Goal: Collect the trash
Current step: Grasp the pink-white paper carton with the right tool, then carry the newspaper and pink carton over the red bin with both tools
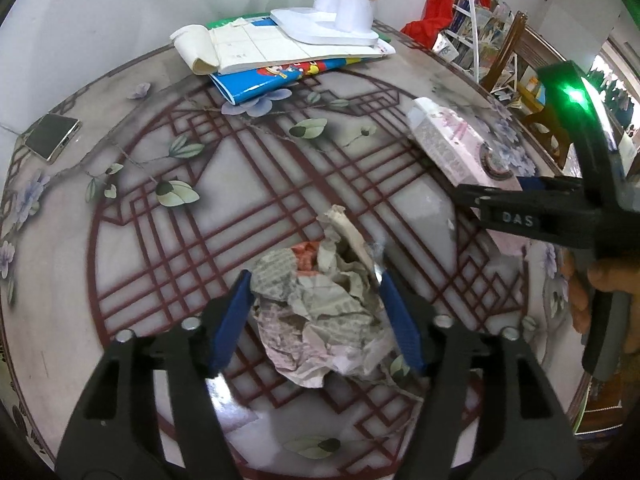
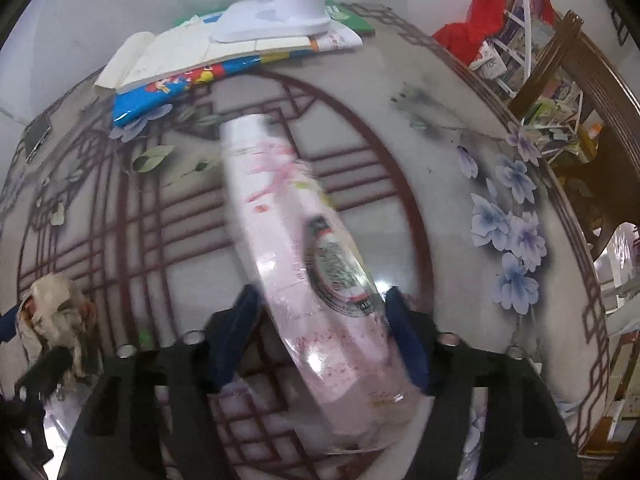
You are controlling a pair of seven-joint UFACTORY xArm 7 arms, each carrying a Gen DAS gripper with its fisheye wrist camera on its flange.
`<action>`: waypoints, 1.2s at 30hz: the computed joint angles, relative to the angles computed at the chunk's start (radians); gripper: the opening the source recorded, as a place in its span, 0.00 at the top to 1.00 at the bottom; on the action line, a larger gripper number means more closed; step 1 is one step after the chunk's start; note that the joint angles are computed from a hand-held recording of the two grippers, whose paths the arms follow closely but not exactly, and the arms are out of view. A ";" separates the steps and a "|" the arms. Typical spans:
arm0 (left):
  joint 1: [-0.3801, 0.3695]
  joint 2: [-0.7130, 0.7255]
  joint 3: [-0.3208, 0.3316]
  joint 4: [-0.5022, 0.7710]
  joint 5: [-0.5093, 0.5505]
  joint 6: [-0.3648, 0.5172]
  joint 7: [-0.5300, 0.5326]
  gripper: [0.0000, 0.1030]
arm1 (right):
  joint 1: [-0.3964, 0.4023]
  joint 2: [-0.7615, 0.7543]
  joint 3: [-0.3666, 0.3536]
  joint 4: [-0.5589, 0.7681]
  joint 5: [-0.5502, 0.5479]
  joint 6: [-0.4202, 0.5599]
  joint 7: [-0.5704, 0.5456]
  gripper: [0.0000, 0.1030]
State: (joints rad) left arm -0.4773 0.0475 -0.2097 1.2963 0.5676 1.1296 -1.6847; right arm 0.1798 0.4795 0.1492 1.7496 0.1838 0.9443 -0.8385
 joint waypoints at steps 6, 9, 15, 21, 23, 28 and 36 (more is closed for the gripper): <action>-0.001 -0.020 -0.007 -0.006 0.013 0.011 -0.010 0.68 | -0.069 -0.110 0.022 -0.087 0.132 0.034 -0.071 0.60; -0.009 -0.021 -0.018 0.018 0.037 0.036 -0.015 0.69 | -0.104 -0.179 0.012 -0.124 0.213 0.100 -0.102 0.60; -0.048 0.012 -0.033 0.117 0.098 0.105 -0.004 0.69 | -0.167 -0.320 -0.049 -0.191 0.358 0.211 -0.138 0.59; -0.113 0.081 -0.028 0.258 0.152 0.152 0.028 0.69 | -0.214 -0.405 -0.124 -0.238 0.417 0.259 -0.125 0.58; -0.145 0.118 -0.024 0.327 0.173 0.179 0.049 0.69 | -0.232 -0.413 -0.144 -0.237 0.428 0.278 -0.116 0.58; -0.237 0.217 0.006 0.502 0.216 0.242 0.101 0.69 | -0.286 -0.434 -0.187 -0.223 0.470 0.325 -0.129 0.58; -0.391 0.422 0.088 0.844 0.244 0.324 0.216 0.69 | -0.378 -0.443 -0.244 -0.188 0.523 0.409 -0.173 0.58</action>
